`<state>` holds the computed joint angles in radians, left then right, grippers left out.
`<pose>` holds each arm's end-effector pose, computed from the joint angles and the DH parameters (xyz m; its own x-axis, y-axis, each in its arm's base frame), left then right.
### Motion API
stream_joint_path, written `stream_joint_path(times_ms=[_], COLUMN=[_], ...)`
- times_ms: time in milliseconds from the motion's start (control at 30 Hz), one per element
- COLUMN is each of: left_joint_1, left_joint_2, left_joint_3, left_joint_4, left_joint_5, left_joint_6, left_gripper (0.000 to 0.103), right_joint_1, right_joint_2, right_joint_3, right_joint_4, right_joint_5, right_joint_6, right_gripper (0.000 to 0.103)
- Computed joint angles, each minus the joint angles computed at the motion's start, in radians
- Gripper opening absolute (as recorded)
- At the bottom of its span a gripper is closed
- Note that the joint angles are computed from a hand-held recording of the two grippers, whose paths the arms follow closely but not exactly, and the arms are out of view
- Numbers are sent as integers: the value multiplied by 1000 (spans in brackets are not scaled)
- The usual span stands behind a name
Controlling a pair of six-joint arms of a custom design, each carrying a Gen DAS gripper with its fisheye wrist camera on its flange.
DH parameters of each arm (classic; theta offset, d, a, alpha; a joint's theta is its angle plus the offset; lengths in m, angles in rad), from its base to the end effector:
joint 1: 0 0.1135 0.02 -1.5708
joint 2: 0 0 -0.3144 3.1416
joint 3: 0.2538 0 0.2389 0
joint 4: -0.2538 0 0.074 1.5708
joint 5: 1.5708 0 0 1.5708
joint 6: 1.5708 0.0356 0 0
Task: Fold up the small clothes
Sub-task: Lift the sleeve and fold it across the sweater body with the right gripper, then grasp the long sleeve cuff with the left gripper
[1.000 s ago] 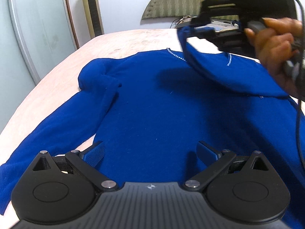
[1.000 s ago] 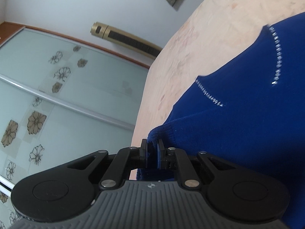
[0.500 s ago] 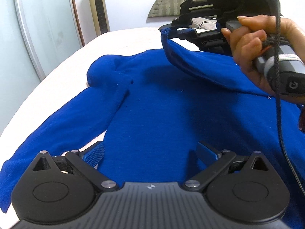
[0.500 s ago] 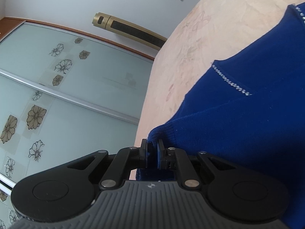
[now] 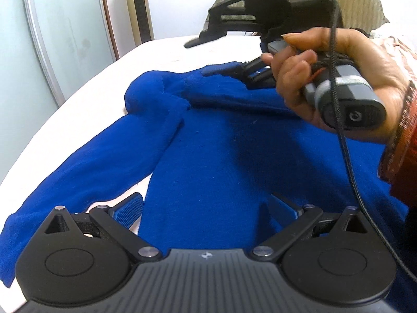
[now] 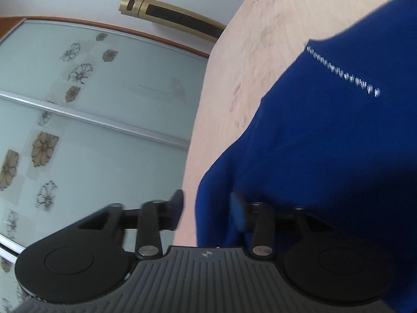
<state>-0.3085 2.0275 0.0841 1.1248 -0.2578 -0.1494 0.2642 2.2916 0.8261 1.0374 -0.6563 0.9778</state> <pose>0.1975 -0.0534 0.0793 -0.7070 0.0742 -0.7033 0.0227 0.9963 0.0824 0.3847 0.1266 0.0836 -0.8399 0.4534 -0.2984 -0.0828 0.4363 0.8960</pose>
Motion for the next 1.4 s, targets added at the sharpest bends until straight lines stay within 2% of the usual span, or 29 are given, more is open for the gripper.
stream_joint_path(times_ms=[200, 233, 333, 367, 467, 533, 633, 700, 767, 867, 1067, 1233, 1400], left_joint_1=[15, 14, 19, 20, 20, 41, 75, 79, 77, 83, 73, 80, 87], left_joint_2=[3, -1, -18, -21, -23, -31, -43, -45, -35, -29, -27, -19, -21], left_joint_3=[-6, -2, -2, -8, -20, -17, -12, -14, -17, -18, -33, -41, -76], left_joint_4=[15, 2, -12, -4, 18, 8, -5, -4, 10, 12, 23, 33, 75], left_joint_5=[6, 8, 23, 19, -18, -12, 7, 0, -17, -21, -46, -50, -63], left_joint_6=[-14, -22, -27, -21, -7, -8, -21, -23, -18, -18, -27, -41, -47], left_gripper=[103, 103, 103, 103, 103, 103, 103, 103, 103, 103, 103, 103, 103], right_joint_1=[-4, -2, 6, 8, 8, 28, 91, 147, 196, 247, 330, 408, 504], right_joint_2=[-63, -69, -66, -63, -74, -129, -253, -328, -381, -429, -458, -462, -366], right_joint_3=[-97, -87, -22, -23, -101, -161, -239, -295, -365, -462, -628, -743, -815], right_joint_4=[22, -34, -238, -254, -126, -106, -194, -232, -224, -194, -88, 5, 147], right_joint_5=[8, 26, 84, 105, 83, 125, 286, 424, 557, 690, 902, 1065, 1229], right_joint_6=[-67, -76, -152, -148, -130, -184, -335, -454, -561, -652, -713, -707, -723], right_gripper=[48, 52, 53, 53, 54, 61, 66, 74, 81, 91, 97, 101, 102])
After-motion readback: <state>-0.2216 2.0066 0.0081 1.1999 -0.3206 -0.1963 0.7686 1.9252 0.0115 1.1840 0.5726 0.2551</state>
